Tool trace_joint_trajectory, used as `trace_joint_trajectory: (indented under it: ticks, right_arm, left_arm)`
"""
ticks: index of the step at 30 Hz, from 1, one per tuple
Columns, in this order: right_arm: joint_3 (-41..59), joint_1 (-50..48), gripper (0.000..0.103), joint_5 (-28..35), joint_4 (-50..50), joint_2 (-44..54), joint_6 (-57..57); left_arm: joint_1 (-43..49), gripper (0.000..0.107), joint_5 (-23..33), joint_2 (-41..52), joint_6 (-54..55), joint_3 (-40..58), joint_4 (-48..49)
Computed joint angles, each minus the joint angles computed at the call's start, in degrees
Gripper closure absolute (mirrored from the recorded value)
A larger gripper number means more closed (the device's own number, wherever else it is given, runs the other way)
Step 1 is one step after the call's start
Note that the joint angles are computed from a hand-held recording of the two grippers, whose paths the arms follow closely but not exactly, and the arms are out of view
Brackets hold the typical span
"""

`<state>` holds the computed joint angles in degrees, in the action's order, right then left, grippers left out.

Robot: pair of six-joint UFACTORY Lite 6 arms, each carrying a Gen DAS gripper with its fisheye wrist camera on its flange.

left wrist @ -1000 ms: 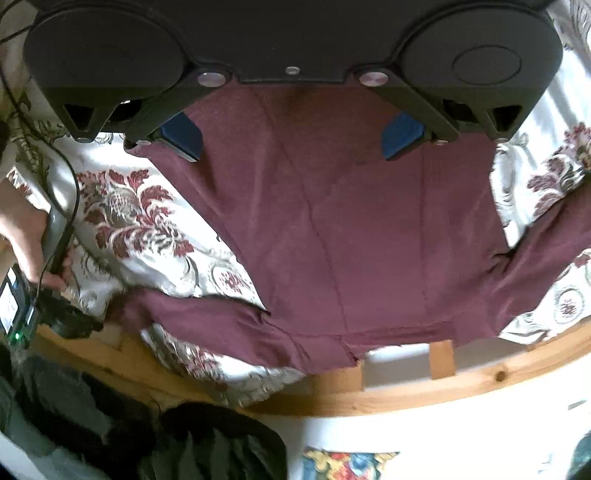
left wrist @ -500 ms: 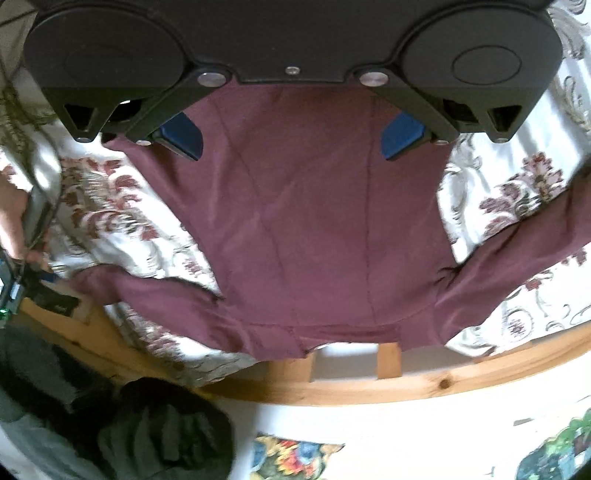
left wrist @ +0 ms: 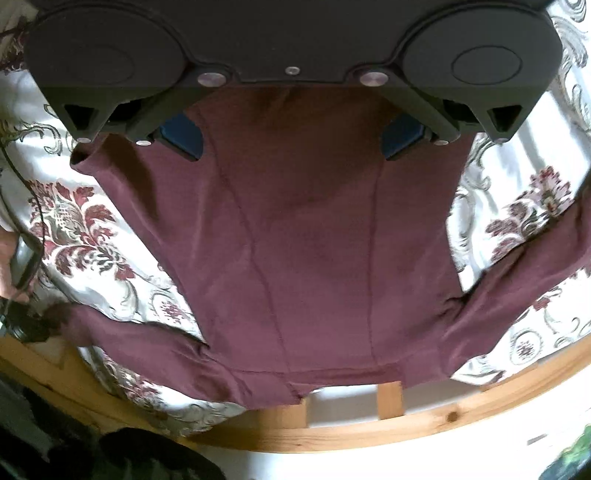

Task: Fold small clothes
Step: 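Carry the grasped sleeve across the shirt body with the right tool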

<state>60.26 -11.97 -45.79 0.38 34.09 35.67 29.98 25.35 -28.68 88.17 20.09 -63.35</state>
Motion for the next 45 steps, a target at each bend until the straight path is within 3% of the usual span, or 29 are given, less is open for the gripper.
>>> trace_joint_trajectory:
  ticks: [3, 7, 10, 19, 24, 31, 34, 37, 39, 45]
  right_arm:
    - [-4.64, 3.74, 0.090, -6.04, 5.04, -4.71, -10.77]
    - [-12.89, 10.19, 0.090, -15.05, 5.33, -13.08, -24.16]
    - [-17.30, 16.04, 0.090, -17.26, 2.04, -18.45, -28.03]
    - [-22.45, 38.40, 0.090, -14.85, -7.21, -23.35, -28.37]
    - [-24.94, 48.47, 0.090, -14.77, -5.71, -20.97, -36.49]
    - [-25.55, 54.08, 0.090, -10.28, -4.37, -18.30, -40.36]
    - [-20.82, 54.04, 0.088, -6.78, -5.23, -14.54, -41.22]
    - [-19.30, 54.07, 0.074, -2.81, -8.57, -13.51, -39.46]
    - [-18.53, 53.37, 0.055, -0.49, -13.08, -13.27, -36.71]
    - [-21.50, 50.58, 0.032, 4.57, -32.89, -17.01, -23.91]
  left_arm:
    - [-2.42, 0.005, -1.30, -0.76, 0.44, -0.76, -0.34]
    - [-2.57, 0.005, -1.66, -1.38, 0.93, -1.12, -0.90]
    - [0.24, 0.005, -0.47, -0.66, 1.73, -0.25, -2.44]
    - [11.14, 0.005, -3.26, 1.89, 0.91, 2.75, -10.57]
    - [16.96, 0.005, -5.66, 3.04, 2.47, 4.28, -16.37]
    - [20.59, 0.005, -4.39, 2.63, 4.63, 4.30, -17.90]
    - [20.52, 0.005, -4.29, 2.29, 5.93, 4.01, -19.14]
    - [20.15, 0.005, -4.66, 1.30, 8.94, 3.08, -21.87]
    - [19.53, 0.005, -5.36, 0.73, 11.03, 2.63, -24.21]
    - [17.13, 0.005, -7.76, -0.41, 12.70, 1.97, -27.47]
